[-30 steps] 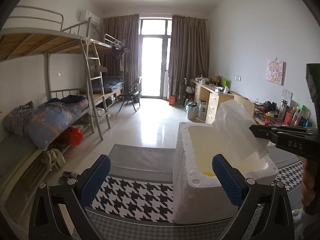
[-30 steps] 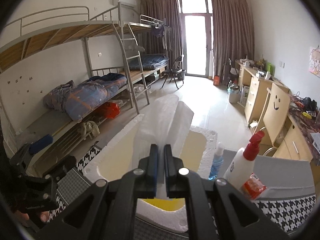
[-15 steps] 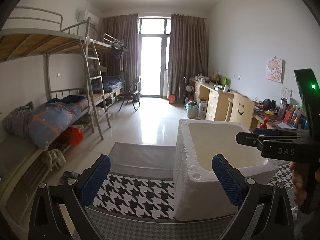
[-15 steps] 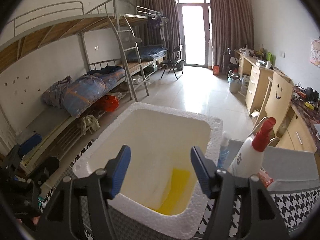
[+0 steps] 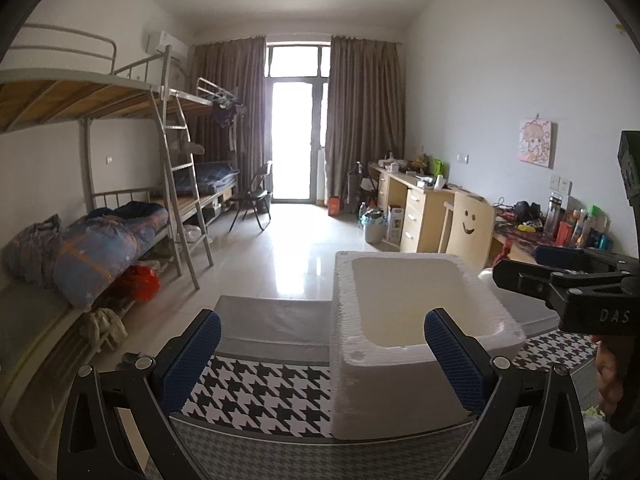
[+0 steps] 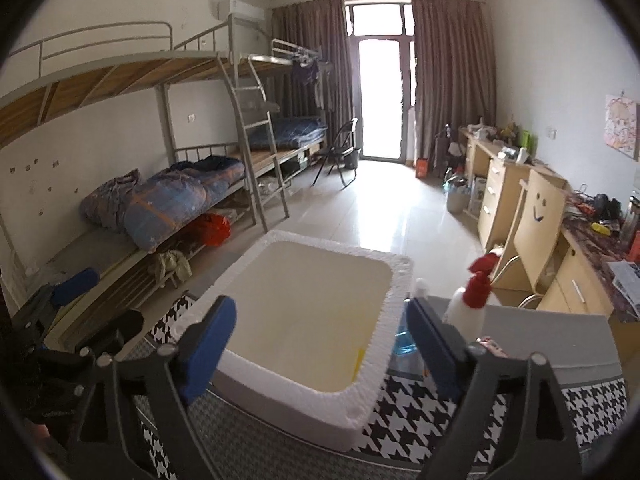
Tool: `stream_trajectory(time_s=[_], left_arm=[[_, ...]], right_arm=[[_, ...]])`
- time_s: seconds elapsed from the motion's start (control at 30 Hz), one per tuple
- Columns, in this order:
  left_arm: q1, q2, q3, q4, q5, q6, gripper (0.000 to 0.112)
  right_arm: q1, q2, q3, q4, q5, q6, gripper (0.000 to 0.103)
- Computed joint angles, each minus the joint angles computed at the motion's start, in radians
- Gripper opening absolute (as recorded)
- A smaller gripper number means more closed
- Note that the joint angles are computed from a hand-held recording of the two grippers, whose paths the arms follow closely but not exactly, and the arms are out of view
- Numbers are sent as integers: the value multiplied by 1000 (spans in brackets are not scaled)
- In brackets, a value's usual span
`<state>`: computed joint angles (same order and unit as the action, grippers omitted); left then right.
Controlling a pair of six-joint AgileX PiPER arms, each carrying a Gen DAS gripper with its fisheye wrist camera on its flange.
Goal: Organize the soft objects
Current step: 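Move both open tools away from the box back toward the table items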
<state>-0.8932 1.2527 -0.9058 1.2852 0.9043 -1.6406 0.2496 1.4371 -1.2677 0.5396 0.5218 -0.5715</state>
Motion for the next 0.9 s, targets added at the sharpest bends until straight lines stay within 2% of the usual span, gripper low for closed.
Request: stream_trajectory(time_s=[0.13,0.47,0.6,0.9], left_arm=[[-58,9,-25,-1,40,5,102],[-173,33,-85,4,118,19,102],[-212,44,-105,3,145,26,102],[-295,59,-118,18,169,11,102]], right_arm=[[-12,-50,40,8,-13,-41,94],[-100,-173,143,154,15,-194,94],[-114,-223,193,169,-9,-226,94],[-266,-329,296,357,59,-412,95]])
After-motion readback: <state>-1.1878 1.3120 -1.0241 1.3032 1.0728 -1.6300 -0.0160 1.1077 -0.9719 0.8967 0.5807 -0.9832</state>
